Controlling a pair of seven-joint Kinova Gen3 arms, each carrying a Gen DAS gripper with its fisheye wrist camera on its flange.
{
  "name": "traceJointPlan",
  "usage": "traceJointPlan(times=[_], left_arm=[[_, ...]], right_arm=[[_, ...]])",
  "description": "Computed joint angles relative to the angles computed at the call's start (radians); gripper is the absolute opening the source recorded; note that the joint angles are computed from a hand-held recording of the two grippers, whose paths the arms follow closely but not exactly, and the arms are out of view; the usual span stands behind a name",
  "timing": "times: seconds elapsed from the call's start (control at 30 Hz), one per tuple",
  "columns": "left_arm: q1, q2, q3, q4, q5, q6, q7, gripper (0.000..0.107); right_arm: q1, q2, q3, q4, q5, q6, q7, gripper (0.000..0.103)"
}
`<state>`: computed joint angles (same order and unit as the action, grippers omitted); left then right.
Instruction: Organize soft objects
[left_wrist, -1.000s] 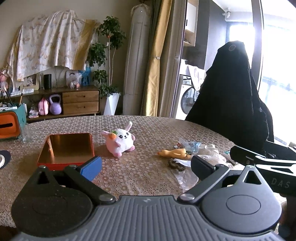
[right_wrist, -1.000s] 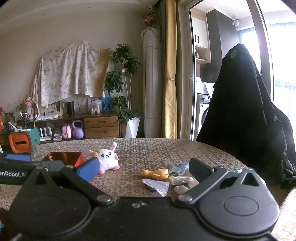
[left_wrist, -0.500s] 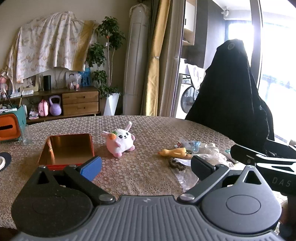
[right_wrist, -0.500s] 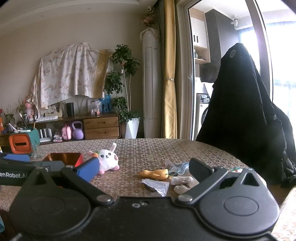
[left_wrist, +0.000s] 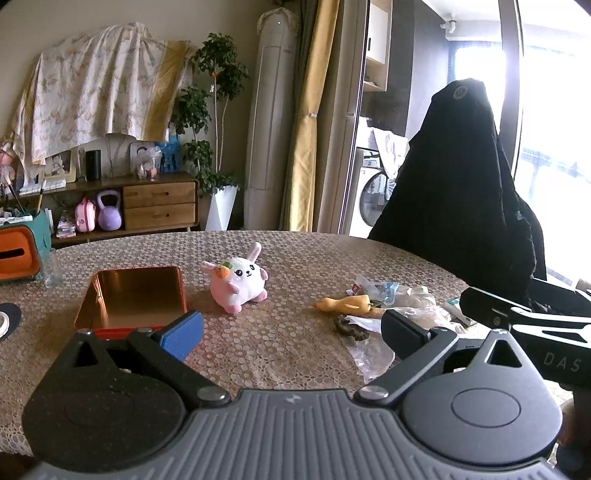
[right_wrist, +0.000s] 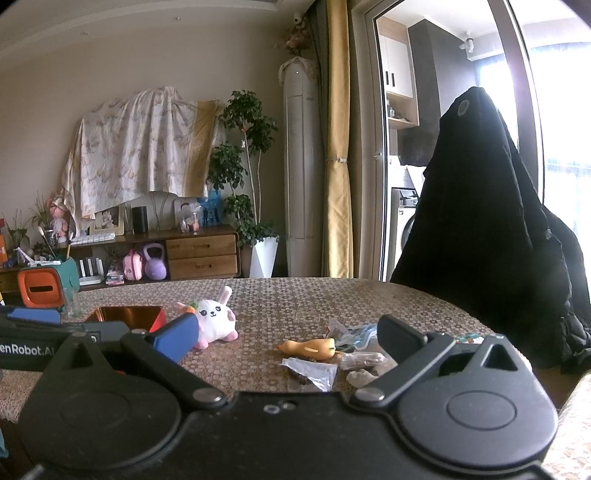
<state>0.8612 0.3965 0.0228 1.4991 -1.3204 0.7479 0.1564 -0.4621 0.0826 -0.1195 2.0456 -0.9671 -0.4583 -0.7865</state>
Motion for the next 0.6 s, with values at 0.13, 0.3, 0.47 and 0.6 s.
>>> traceJointPlan(times=[0.13, 0.3, 0.47, 0.6], left_arm=[[-0.004, -0.003, 0.001, 0.002, 0.003, -0.012, -0.003, 0.103], [-0.001, -0.001, 0.0, 0.001, -0.002, -0.007, -0.011, 0.103], [0.0, 0.008, -0.002, -0.01, -0.012, -0.008, -0.021, 0.103], [-0.004, 0.025, -0.005, -0.036, -0.004, -0.016, -0.055, 0.103]], right_arm=[[0.0, -0.002, 0.001, 0.001, -0.002, -0.002, 0.001, 0.103], [-0.001, -0.023, 0.011, -0.019, -0.07, 0.022, 0.072, 0.103], [0.02, -0.019, 0.004, -0.024, -0.043, 0.028, 0.044, 0.103], [0.029, -0.001, 0.0, -0.014, 0.008, 0.012, -0.011, 0.103]])
